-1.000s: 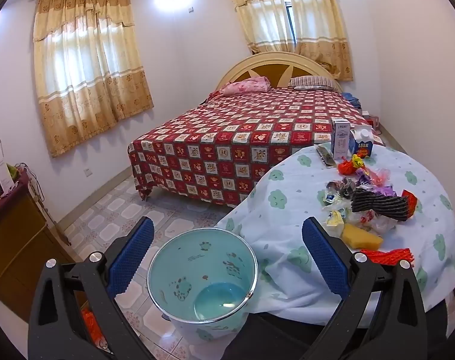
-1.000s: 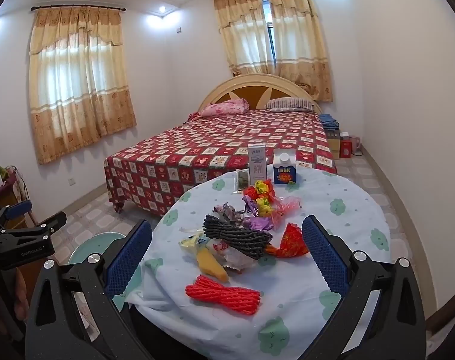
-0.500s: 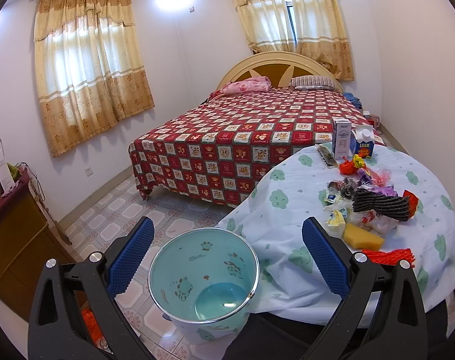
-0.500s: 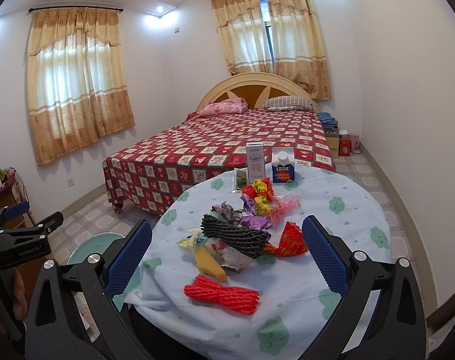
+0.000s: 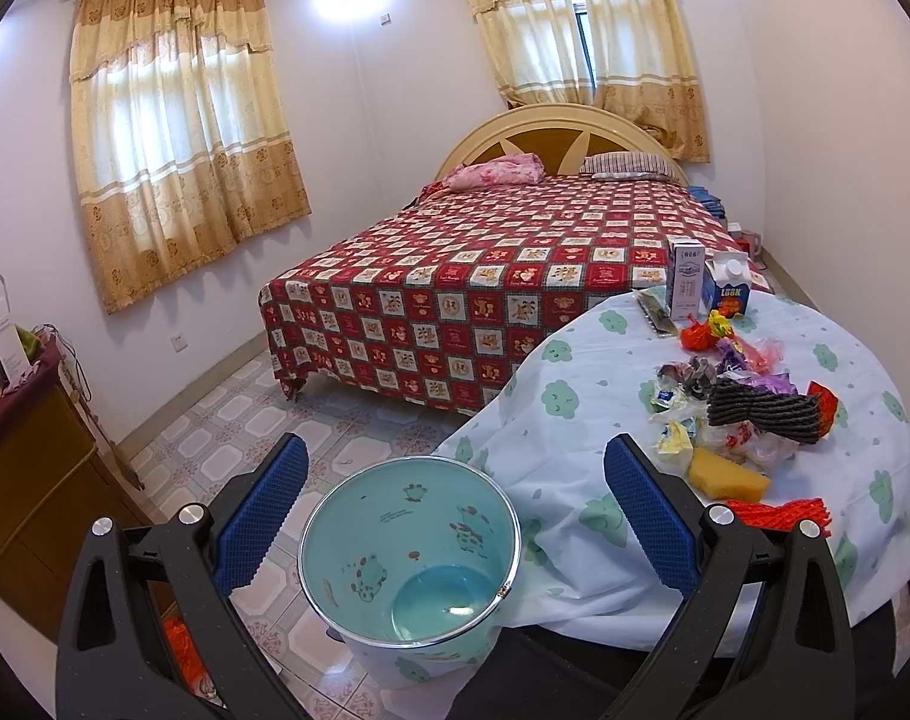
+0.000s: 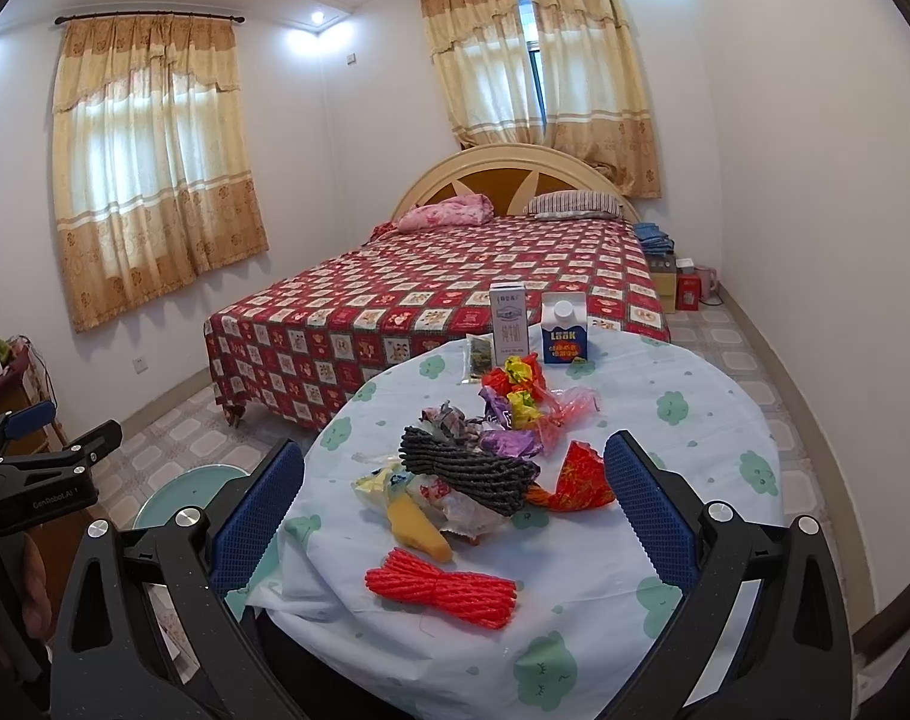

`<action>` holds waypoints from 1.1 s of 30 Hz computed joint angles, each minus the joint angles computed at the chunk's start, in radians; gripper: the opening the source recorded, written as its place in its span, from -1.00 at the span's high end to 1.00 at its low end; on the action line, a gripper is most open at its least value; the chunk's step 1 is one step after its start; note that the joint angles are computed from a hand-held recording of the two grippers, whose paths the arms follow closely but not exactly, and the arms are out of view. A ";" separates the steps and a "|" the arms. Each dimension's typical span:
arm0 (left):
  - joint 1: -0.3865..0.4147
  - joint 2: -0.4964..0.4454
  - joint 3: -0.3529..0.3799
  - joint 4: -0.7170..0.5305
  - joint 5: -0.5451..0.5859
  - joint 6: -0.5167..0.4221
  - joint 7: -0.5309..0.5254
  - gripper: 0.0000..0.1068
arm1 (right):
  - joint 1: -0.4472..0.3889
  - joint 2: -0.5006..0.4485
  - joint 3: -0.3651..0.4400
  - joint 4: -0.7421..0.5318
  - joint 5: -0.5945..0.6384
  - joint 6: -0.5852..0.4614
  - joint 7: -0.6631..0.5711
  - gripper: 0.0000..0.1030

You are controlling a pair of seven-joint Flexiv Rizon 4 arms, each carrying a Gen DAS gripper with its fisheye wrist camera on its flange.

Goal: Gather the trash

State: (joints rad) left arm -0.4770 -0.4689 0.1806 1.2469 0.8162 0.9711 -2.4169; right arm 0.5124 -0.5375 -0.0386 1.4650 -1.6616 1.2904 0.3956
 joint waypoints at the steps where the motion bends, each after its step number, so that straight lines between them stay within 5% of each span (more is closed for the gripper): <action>1: 0.001 0.000 -0.001 0.000 -0.002 0.000 0.000 -0.82 | -0.001 0.001 0.000 0.001 -0.002 0.001 0.002 -0.91; 33: 0.013 0.008 0.001 0.014 -0.002 0.016 0.004 -0.82 | 0.002 -0.008 0.002 0.000 -0.014 -0.008 0.027 -0.91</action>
State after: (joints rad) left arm -0.4637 -0.4610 0.1816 1.2610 0.8143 0.9873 -2.4133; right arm 0.5139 -0.5451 -0.0370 1.4646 -1.6759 1.2822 0.4230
